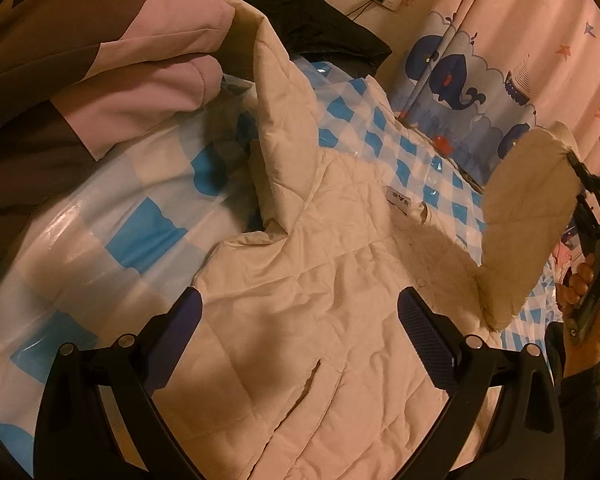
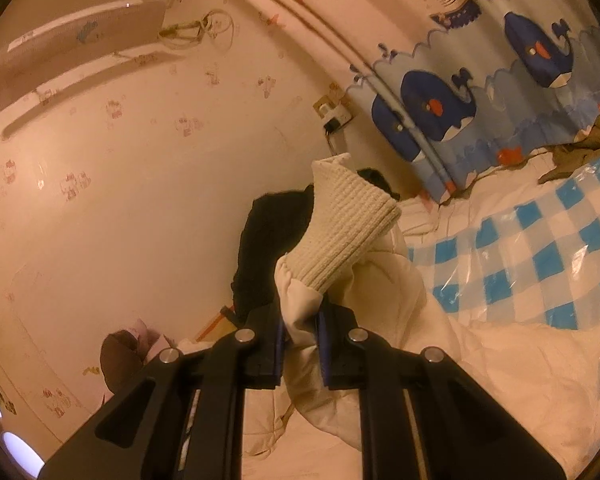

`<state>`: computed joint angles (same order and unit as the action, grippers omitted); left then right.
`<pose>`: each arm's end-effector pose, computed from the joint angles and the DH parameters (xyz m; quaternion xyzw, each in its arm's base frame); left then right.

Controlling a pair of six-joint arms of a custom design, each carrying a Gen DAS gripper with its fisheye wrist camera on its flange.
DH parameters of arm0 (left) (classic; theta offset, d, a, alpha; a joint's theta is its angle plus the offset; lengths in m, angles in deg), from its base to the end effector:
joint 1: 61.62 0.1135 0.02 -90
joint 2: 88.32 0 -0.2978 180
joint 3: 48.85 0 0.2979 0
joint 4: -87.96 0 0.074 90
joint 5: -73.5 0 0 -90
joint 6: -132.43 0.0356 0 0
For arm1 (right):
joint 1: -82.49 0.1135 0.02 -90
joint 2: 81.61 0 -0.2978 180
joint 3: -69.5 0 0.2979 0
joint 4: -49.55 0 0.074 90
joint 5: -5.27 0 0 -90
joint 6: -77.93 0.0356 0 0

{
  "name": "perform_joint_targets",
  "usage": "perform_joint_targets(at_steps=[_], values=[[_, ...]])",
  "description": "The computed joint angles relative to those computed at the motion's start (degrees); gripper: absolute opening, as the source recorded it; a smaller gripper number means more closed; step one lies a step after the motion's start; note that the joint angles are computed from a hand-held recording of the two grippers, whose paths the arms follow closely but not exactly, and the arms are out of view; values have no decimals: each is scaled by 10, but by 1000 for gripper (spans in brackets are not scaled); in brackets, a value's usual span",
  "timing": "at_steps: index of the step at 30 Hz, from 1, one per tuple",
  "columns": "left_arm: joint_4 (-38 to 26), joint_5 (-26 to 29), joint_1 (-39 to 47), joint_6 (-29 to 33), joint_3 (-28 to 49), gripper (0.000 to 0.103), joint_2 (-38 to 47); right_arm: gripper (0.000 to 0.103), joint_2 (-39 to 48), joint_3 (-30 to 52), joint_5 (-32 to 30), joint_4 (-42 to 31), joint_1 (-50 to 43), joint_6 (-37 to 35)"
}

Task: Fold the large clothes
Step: 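Grasp the other sleeve's knit cuff with the right tool and lift it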

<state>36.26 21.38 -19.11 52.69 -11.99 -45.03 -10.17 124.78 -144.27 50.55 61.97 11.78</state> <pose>0.1277 0.0874 0.1976 -0.1670 0.8985 -0.1642 0.3713 0.2919 -0.0765 0.2888 -0.0191 0.7523 0.4095 0.5158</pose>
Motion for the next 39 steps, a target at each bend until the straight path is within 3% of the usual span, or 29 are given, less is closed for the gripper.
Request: perform_joint_targets(at_steps=[5,9,14,19,25,29,34,39], values=[[-2,2,1,3,0,94,3,14,2,26,-75,-18,-143,-6],[3,-8,-17,-6,-6,94,-5,14,57,68,-128,6,-279,23],[9,-24,-41,-21,-13,94,-13,14,132,133,-132,2,-378,16],[17,-37,-61,-35,-18,94,-16,14,174,176,-112,-44,-394,-26],[15,-44,-80,-44,-20,94,-28,15,131,134,-81,-50,-314,-60],[4,-28,-56,-27,-16,94,-25,15,75,79,-46,-39,-210,-67],[-14,-5,-12,4,-5,94,-15,15,33,8,40,-20,-25,-78],[-32,16,28,35,5,94,-2,15,44,-42,133,11,133,-98]])
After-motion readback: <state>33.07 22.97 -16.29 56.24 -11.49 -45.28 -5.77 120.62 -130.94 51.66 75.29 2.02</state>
